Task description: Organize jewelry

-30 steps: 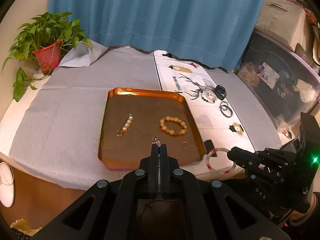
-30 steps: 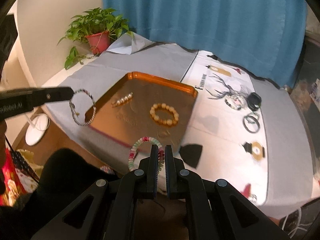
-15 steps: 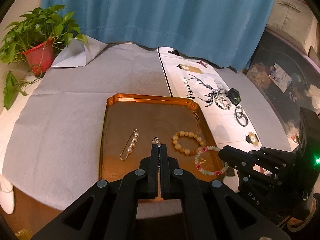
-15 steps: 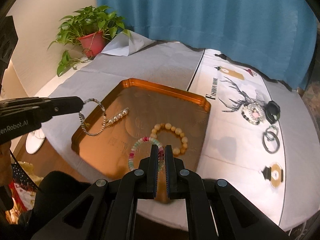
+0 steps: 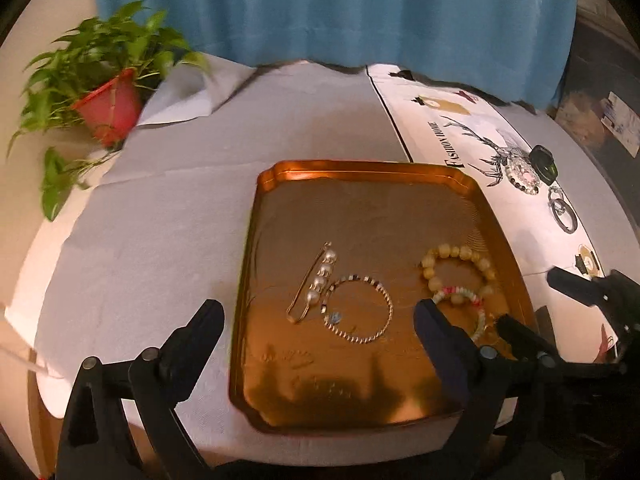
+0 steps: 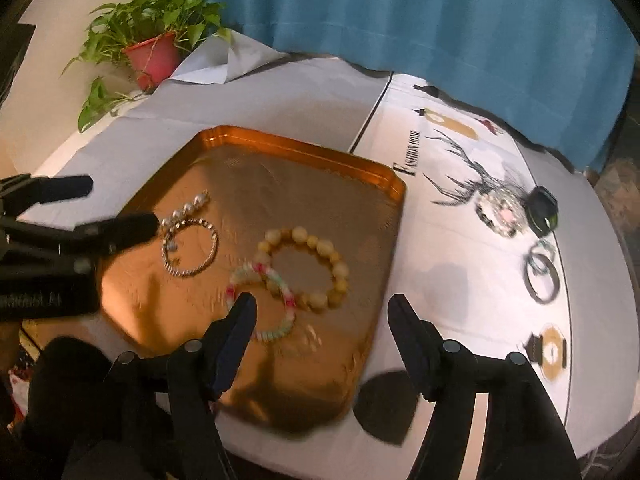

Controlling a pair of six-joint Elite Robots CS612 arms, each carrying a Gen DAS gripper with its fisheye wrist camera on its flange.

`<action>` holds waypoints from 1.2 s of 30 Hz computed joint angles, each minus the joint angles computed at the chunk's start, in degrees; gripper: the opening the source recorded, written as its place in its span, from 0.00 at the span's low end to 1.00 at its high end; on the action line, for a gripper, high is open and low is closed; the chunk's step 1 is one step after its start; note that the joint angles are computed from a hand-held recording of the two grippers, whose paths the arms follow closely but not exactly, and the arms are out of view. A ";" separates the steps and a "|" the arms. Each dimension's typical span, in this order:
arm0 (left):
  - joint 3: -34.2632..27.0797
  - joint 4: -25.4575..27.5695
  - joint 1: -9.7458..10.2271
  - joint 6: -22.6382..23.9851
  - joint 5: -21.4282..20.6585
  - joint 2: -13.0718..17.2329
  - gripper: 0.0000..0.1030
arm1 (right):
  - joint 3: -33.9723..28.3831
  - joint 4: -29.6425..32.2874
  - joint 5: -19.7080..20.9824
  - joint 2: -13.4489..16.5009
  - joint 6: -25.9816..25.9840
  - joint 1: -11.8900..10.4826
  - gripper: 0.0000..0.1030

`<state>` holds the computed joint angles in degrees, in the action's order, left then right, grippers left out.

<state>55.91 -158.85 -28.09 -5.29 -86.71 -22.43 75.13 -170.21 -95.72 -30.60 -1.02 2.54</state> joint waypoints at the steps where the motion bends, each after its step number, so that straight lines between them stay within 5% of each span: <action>1: 0.98 0.96 0.00 -0.25 -0.42 -0.59 0.92 | 1.18 -0.16 -0.54 -0.56 -0.30 0.08 0.67; 10: 13.26 -1.85 -0.81 -3.07 -1.08 -6.98 0.92 | 12.07 -3.61 -1.34 -6.30 3.69 0.46 0.69; 20: 26.28 -12.75 -2.47 -2.29 2.84 -13.87 0.92 | 21.01 -12.37 -2.73 -11.25 2.34 2.46 0.73; 36: 34.29 -20.34 -4.28 -0.11 4.75 -18.10 0.92 | 27.61 -18.97 -5.45 -14.59 2.82 3.78 0.74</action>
<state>90.20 -179.19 -32.37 -5.40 -81.95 -40.53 102.74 -189.18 -101.17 -45.19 1.80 6.32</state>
